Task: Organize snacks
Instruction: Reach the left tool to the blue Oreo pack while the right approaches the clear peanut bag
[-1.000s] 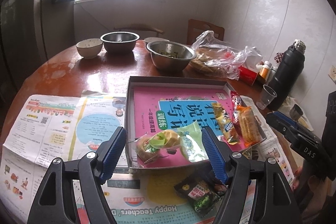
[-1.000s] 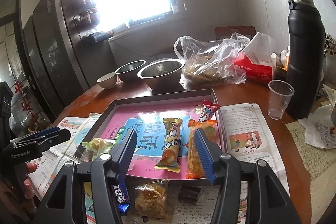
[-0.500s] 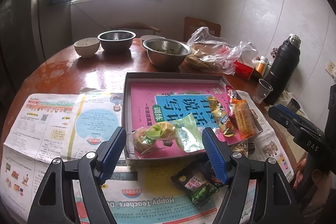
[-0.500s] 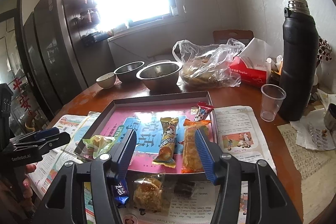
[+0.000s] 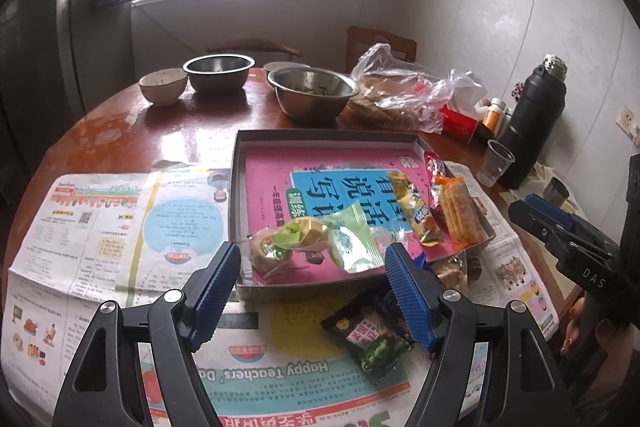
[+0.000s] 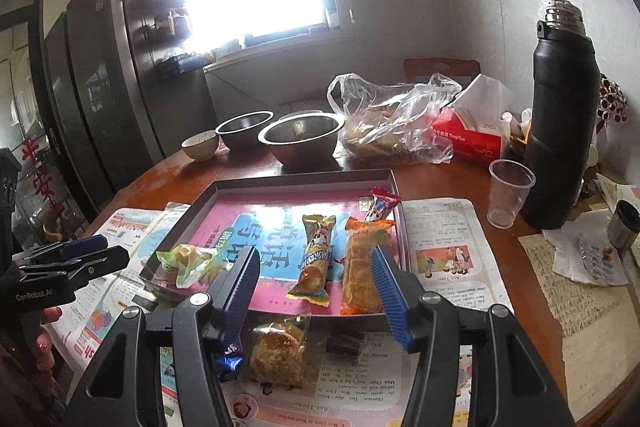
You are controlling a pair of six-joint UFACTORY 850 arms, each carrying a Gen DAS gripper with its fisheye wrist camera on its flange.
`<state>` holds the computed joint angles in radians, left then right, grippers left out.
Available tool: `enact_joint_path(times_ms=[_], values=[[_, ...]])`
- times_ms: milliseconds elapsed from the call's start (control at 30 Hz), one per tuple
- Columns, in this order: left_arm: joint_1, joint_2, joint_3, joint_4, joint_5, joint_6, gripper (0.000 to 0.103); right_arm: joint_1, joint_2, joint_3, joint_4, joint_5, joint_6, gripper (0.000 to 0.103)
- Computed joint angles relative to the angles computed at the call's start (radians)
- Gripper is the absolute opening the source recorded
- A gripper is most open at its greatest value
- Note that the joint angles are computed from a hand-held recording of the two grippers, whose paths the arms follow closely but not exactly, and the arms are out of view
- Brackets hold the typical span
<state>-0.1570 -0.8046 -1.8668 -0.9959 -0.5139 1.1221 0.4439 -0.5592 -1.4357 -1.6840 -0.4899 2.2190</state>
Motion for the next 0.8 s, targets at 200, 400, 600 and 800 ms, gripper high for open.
enact_joint_path(times_ms=[200, 400, 600, 800], values=[[-0.006, 0.003, 0.016, 0.038, -0.006, -0.024, 0.076, 0.008, -0.003, 0.001, 0.024, 0.006, -0.033, 0.057], [-0.014, -0.01, 0.013, 0.092, -0.026, -0.065, 0.076, 0.015, -0.009, 0.002, 0.049, 0.015, -0.06, 0.057], [-0.021, -0.022, 0.012, 0.136, -0.047, -0.096, 0.076, 0.015, -0.017, 0.001, 0.081, 0.025, -0.096, 0.058], [-0.029, -0.037, 0.002, 0.181, -0.061, -0.13, 0.076, 0.015, -0.02, 0.006, 0.104, 0.035, -0.116, 0.058]])
